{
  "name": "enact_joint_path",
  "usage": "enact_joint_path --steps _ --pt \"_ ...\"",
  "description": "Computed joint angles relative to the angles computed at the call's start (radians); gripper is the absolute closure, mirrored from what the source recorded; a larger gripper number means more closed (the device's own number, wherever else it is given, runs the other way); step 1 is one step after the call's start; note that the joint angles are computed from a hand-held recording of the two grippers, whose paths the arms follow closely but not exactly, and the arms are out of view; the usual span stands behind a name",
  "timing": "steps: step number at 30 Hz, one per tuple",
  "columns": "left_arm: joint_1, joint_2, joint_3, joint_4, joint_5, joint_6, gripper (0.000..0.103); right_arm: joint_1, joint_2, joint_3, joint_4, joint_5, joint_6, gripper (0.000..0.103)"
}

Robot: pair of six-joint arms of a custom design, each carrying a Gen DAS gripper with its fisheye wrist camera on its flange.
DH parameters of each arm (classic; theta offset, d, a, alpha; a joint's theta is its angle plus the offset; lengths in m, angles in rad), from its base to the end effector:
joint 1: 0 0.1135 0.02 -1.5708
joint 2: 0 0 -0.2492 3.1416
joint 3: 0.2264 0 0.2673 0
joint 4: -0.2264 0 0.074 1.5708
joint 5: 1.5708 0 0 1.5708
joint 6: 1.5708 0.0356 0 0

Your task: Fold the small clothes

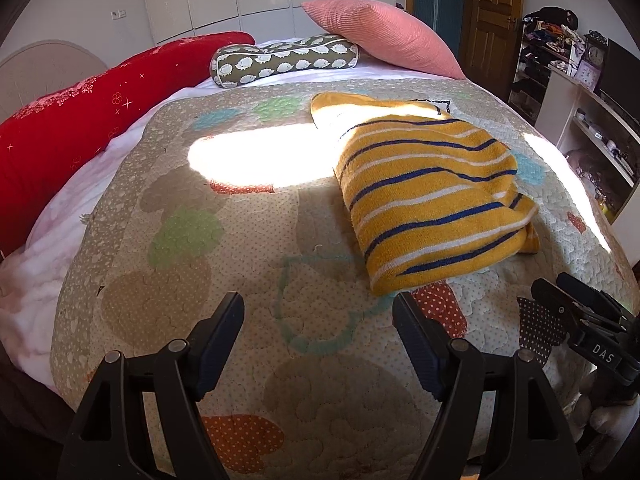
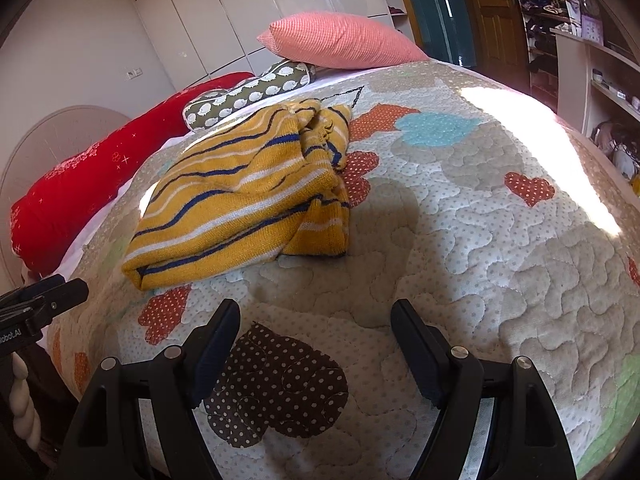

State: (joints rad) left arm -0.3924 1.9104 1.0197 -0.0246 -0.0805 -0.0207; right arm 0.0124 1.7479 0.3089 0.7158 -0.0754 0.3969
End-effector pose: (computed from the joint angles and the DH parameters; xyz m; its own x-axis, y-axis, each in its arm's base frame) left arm 0.3524 -0.1428 0.0969 -0.7393 0.2836 -0.6107 0.3207 0.9458 0.0511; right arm 0.2397 0.0057 0.0360 -0.6369 0.3776 -0.6721 0.1923 0.9221 0.3358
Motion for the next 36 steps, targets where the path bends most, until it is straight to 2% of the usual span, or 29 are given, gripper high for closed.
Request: enact_joint_path --steps 4,7,10,12,13,15,17,18,20,22,26,29,33,36 --pt "0.030 0.060 0.100 -0.032 0.009 0.008 0.027 -0.075 -0.073 0.019 -0.058 -0.050 -0.029 0.022" --pt "0.050 0.128 0.211 -0.090 0.065 0.014 0.026 -0.157 -0.052 0.086 -0.103 -0.151 -0.023 0.022" --pt "0.049 0.191 0.318 -0.151 0.042 0.011 0.026 -0.208 -0.032 0.170 -0.179 -0.211 0.000 0.022" --pt "0.038 0.172 0.300 -0.108 0.024 0.035 0.026 -0.218 -0.051 0.194 -0.205 -0.246 0.010 0.022" --pt "0.027 0.139 0.248 -0.030 -0.013 0.046 0.026 -0.208 -0.070 0.189 -0.201 -0.246 0.011 0.022" --pt "0.002 0.059 0.111 0.170 -0.107 0.062 0.024 -0.151 -0.118 0.162 -0.185 -0.173 -0.002 0.021" --pt "-0.019 -0.012 -0.009 0.339 -0.171 0.074 0.007 -0.075 -0.161 0.125 -0.161 -0.061 -0.013 0.021" --pt "-0.027 -0.046 -0.065 0.405 -0.187 0.077 0.000 -0.036 -0.178 0.103 -0.142 -0.003 -0.014 0.021" --pt "-0.041 -0.097 -0.129 0.456 -0.207 0.075 0.000 0.036 -0.199 0.070 -0.116 0.098 -0.003 0.021" --pt "-0.041 -0.129 -0.140 0.403 -0.172 0.056 0.000 0.083 -0.191 0.062 -0.118 0.171 0.033 0.012" --pt "-0.026 -0.135 -0.139 0.291 -0.068 -0.006 0.000 0.131 -0.165 0.092 -0.224 0.324 0.093 0.011" --pt "-0.013 -0.105 -0.131 0.229 -0.015 -0.035 0.000 0.191 -0.183 0.065 -0.249 0.424 0.096 0.011" --pt "-0.004 -0.092 -0.127 0.170 0.024 -0.060 0.000 0.222 -0.176 0.054 -0.277 0.432 0.109 0.011" --pt "-0.012 -0.107 -0.144 0.164 0.001 -0.058 0.000 0.207 -0.173 0.044 -0.271 0.394 0.128 0.011"
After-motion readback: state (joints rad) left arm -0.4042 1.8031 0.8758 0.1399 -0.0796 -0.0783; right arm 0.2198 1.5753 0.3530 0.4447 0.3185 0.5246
